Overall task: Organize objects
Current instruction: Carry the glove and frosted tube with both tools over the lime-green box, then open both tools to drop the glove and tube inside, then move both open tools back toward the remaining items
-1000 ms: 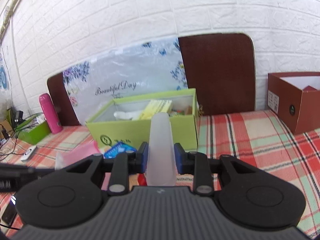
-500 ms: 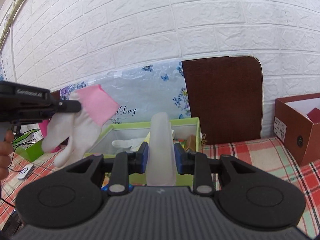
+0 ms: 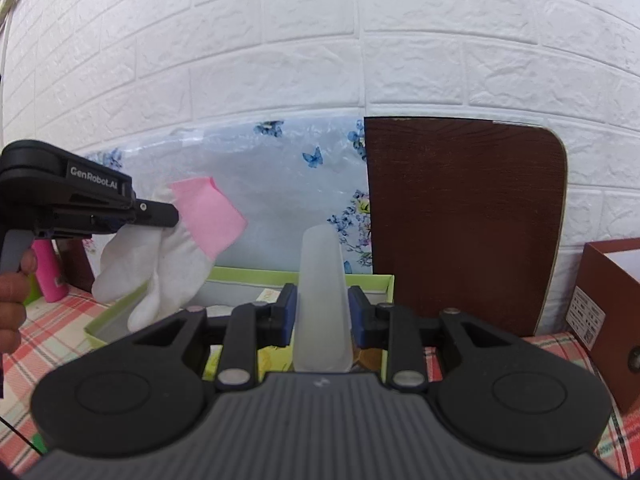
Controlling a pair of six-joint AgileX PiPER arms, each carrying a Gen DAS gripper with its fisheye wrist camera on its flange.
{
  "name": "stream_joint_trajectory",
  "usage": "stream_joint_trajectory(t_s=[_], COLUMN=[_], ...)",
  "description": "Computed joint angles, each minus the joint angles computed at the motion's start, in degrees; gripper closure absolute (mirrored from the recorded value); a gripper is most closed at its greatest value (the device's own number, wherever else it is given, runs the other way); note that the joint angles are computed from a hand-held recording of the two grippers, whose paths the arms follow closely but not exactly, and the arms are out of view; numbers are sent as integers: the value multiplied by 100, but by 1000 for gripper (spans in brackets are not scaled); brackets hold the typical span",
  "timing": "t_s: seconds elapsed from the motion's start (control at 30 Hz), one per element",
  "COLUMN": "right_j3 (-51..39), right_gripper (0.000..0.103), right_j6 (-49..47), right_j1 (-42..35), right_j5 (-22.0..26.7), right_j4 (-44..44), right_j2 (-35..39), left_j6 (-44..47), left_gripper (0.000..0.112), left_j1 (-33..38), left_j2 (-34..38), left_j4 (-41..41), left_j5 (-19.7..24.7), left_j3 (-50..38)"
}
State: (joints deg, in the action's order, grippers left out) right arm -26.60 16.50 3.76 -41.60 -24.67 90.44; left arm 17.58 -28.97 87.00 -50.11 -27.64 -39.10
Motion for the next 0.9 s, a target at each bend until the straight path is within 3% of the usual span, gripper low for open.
stream_joint_trajectory(t_s=[0.1, 0.13, 0.17, 0.23, 0.37, 0.47, 0.53, 0.63, 0.73, 0.8, 0.9], right_j3=[-249, -324, -339, -116, 302, 457, 584, 841, 1053, 1189, 1403], right_gripper=[75, 65, 59, 45, 23, 16, 6, 0, 0, 0, 0], right_j6=[-466, -545, -681, -1268, -1859, -1578, -1449, -1287, -843, -533, -15], right_j1=[185, 212, 248, 365, 514, 375, 282, 109, -153, -300, -524], right_j5=[-88, -16, 30, -382, -1088, -1114, -1122, -1140, -982, -791, -479], right_j4=[344, 319, 370, 834, 1398, 1175, 1060, 845, 341, 40, -452], right_j2=[521, 650, 736, 893, 1013, 845, 668, 259, -267, -660, -1289], left_j6=[-457, -594, -565, -184, -449, -179, -20, 729, 2133, 2921, 3374], left_gripper=[97, 81, 52, 34, 34, 33, 33, 33, 33, 33, 32], left_j1=[175, 230, 270, 170, 59, -111, -231, -575, -1117, -1531, -2106], left_j2=[402, 515, 587, 681, 605, 460, 312, 37, -203, -341, -595], left_j4=[450, 644, 648, 151, 450, 172, -17, -847, -2333, -3223, -3876], left_j5=[-65, -99, -50, -253, -703, -780, -802, -841, -1061, -1382, -1876], left_j3=[-52, -34, -31, 37, 440, 533, 604, 620, 494, 400, 430])
